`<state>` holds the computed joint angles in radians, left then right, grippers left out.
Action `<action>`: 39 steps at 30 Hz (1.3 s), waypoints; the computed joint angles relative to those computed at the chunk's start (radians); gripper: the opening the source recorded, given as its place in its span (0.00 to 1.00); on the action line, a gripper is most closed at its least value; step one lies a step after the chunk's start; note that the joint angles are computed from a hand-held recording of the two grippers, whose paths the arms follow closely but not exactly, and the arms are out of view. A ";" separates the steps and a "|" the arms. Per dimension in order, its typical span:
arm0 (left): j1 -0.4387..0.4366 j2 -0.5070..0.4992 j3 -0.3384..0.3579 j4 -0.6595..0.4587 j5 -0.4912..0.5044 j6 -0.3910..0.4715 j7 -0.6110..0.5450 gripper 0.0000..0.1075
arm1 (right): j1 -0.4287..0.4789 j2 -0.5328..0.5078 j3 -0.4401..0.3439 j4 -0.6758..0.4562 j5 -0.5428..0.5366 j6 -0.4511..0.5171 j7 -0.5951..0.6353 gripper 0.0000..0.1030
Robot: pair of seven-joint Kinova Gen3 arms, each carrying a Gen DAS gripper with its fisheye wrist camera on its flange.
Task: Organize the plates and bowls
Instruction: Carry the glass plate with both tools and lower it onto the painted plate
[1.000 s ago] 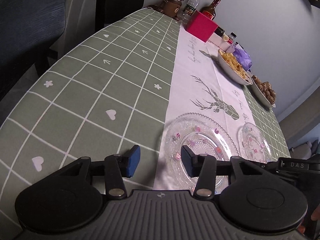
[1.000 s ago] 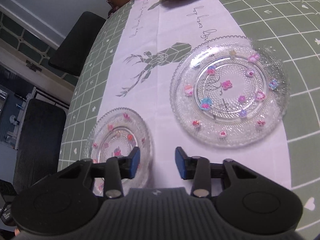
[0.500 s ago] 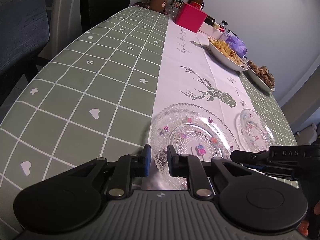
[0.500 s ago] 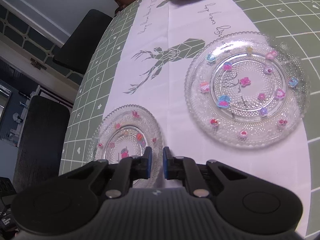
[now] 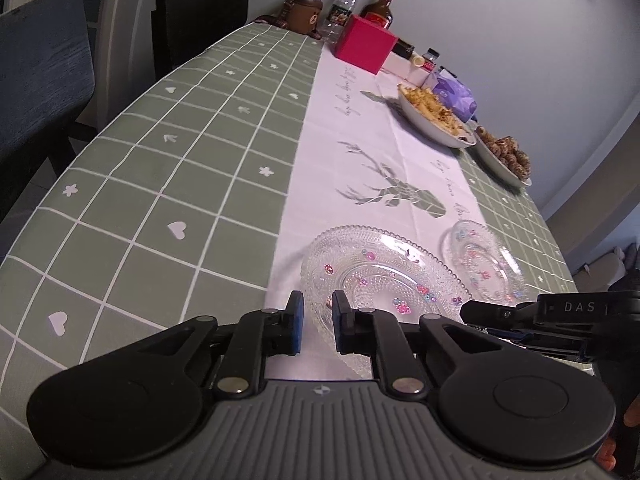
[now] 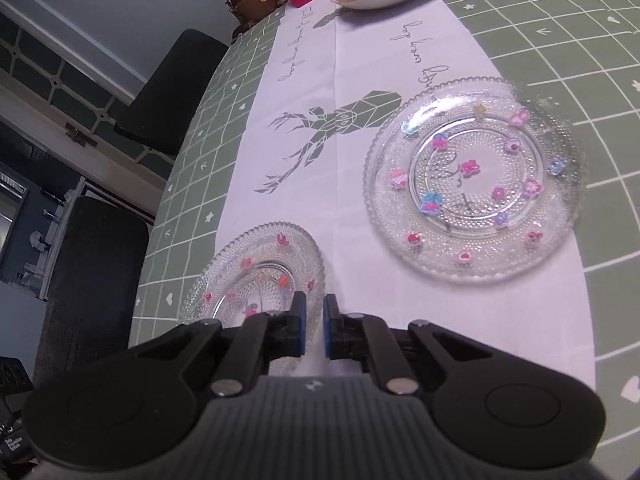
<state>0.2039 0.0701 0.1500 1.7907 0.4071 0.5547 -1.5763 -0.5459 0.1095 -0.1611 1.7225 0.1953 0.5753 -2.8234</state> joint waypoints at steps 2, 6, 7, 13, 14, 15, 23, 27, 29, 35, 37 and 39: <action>0.011 -0.019 0.004 -0.005 -0.015 0.002 0.017 0.15 | 0.000 -0.036 -0.001 0.026 0.005 -0.012 -0.020 0.06; 0.055 -0.065 0.022 -0.023 -0.100 0.000 0.065 0.15 | 0.021 -0.124 -0.027 0.076 0.024 -0.018 -0.060 0.06; 0.067 -0.074 0.028 -0.034 -0.122 0.009 0.086 0.15 | 0.032 -0.147 -0.035 0.088 0.023 -0.017 -0.061 0.06; 0.130 -0.121 0.062 -0.067 -0.181 0.034 0.155 0.15 | 0.116 -0.311 -0.101 0.154 0.009 0.021 -0.085 0.06; 0.141 -0.129 0.070 -0.072 -0.196 0.041 0.167 0.15 | 0.130 -0.341 -0.108 0.162 -0.002 0.036 -0.082 0.06; 0.152 -0.135 0.079 -0.081 -0.213 0.054 0.184 0.15 | 0.144 -0.368 -0.118 0.170 -0.009 0.048 -0.082 0.06; 0.218 -0.186 0.136 -0.076 -0.276 0.065 0.309 0.15 | 0.249 -0.571 -0.186 0.223 -0.088 0.144 -0.043 0.05; 0.242 -0.211 0.166 -0.058 -0.305 0.061 0.367 0.15 | 0.296 -0.653 -0.213 0.234 -0.144 0.203 -0.011 0.05; 0.253 -0.220 0.177 -0.046 -0.309 0.055 0.390 0.15 | 0.317 -0.694 -0.225 0.242 -0.171 0.233 0.006 0.06; 0.275 -0.245 0.240 -0.006 -0.356 0.041 0.492 0.15 | 0.356 -0.813 -0.223 0.266 -0.263 0.331 0.064 0.06; 0.282 -0.248 0.265 0.005 -0.380 0.036 0.532 0.15 | 0.367 -0.847 -0.219 0.275 -0.290 0.369 0.082 0.06; 0.300 -0.251 0.272 0.027 -0.377 0.015 0.554 0.15 | 0.381 -0.882 -0.212 0.287 -0.316 0.400 0.096 0.06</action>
<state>0.5037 -0.1814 0.4222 1.8173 0.0305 0.5700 -1.0219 -0.1649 -0.7723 -0.3733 2.0096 -0.1208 0.9753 -2.7270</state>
